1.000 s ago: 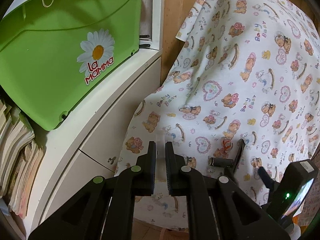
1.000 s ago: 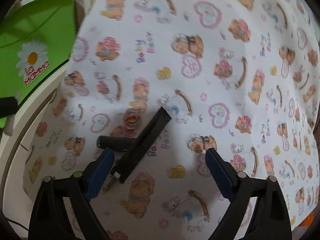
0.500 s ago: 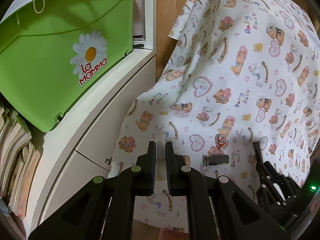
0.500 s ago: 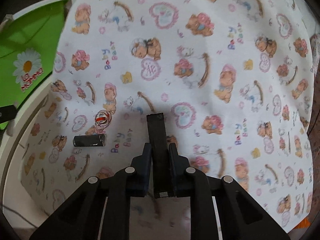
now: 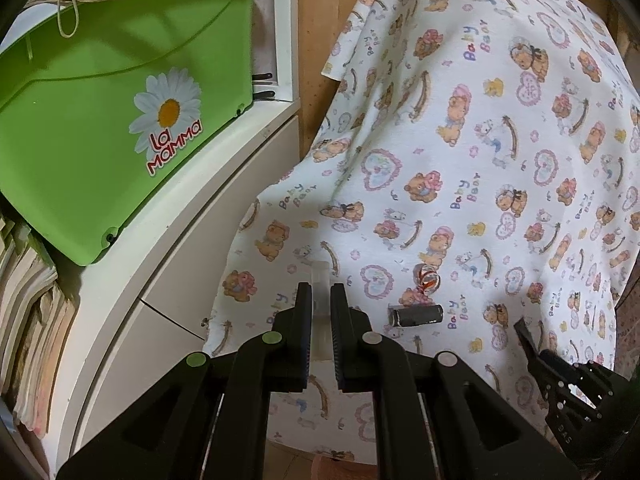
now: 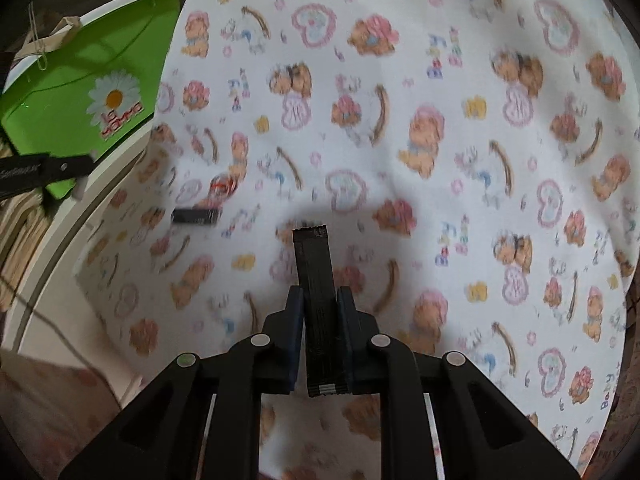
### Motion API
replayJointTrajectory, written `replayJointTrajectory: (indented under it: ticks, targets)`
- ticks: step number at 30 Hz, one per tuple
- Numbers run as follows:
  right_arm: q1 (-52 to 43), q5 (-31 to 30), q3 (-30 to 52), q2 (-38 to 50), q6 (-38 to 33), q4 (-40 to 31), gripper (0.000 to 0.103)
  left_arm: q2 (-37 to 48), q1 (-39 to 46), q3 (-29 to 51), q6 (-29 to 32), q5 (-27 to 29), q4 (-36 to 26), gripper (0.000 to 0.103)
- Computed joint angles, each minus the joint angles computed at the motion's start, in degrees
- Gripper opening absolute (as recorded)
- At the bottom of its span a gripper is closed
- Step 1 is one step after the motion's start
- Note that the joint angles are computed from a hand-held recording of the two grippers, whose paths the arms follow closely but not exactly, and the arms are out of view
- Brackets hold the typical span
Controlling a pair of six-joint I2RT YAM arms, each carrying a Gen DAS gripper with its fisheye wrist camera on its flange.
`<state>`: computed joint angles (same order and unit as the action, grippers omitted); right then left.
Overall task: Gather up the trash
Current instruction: 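Lift the black clip in the right tool toward the pink basket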
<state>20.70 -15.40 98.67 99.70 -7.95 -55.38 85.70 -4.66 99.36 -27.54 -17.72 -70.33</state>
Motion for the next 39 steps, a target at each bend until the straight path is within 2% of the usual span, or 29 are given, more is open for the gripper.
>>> replayJointTrajectory:
  ticks: [5,7,8,9,10,12,15,17,19,21,22,25,27,31,39]
  targets:
    - [-4.0,-7.5,1.8,1.4,-2.2,-6.1,0.019,0.2,-1.1,-0.5,-0.3,0.3,0.1,0.008]
    - [-4.7,-9.0,2.6,2.2,-1.7,-7.2,0.022,0.2,-1.3,-0.7,-0.4,0.9,0.2,0.008]
    - [-5.1,-8.9,2.1,2.0,-1.6,-7.0,0.027,0.2,-1.5,-0.7,-0.4,0.8,0.1,0.008]
    - [-5.3,-8.5,1.3,1.4,-1.7,-6.1,0.037,0.1,-1.6,-1.0,-0.2,0.7,0.4,0.008]
    - [-5.1,-8.0,0.7,1.0,-1.7,-5.2,0.054,0.1,-1.7,-0.9,-0.1,0.6,0.3,0.008]
    - [-4.5,-5.9,-2.2,-1.1,-1.7,-1.2,0.068,0.0,-1.7,-0.9,0.1,0.6,0.4,0.008]
    - [-3.2,-4.0,-2.5,-1.3,-3.4,-0.4,0.068,-0.1,-1.3,-0.9,0.4,0.8,0.5,0.008]
    - [-2.0,-2.5,-3.0,-1.3,-4.4,0.0,0.062,-0.1,-1.2,-1.1,0.6,1.1,0.5,0.008]
    - [-0.2,0.6,-3.9,-1.5,-5.7,0.6,0.039,-0.1,-1.3,-1.3,0.7,1.1,0.5,0.008]
    - [1.1,3.5,-6.0,-2.7,-6.1,2.9,0.03,-0.2,-1.7,-1.5,0.9,0.9,0.4,0.008]
    - [1.4,4.3,-6.3,-2.9,-5.9,3.3,0.02,-0.4,-1.9,-1.7,0.9,0.7,0.5,0.008]
    - [1.3,4.3,-8.2,-4.0,-2.5,5.3,0.018,-0.9,-2.9,-2.4,0.9,-0.1,0.6,0.008]
    - [2.0,5.6,-8.7,-4.7,-2.9,5.6,0.016,-1.1,-3.6,-3.0,0.7,-0.5,0.5,0.008]
    - [1.7,4.0,-8.8,-6.4,-1.9,5.5,0.015,-2.6,-5.8,-4.7,-0.6,-1.3,0.4,0.008]
    - [-0.1,0.1,-8.3,-13.0,-2.0,1.0,0.015,-7.2,-14.2,-8.4,-4.9,-4.4,-1.7,0.008]
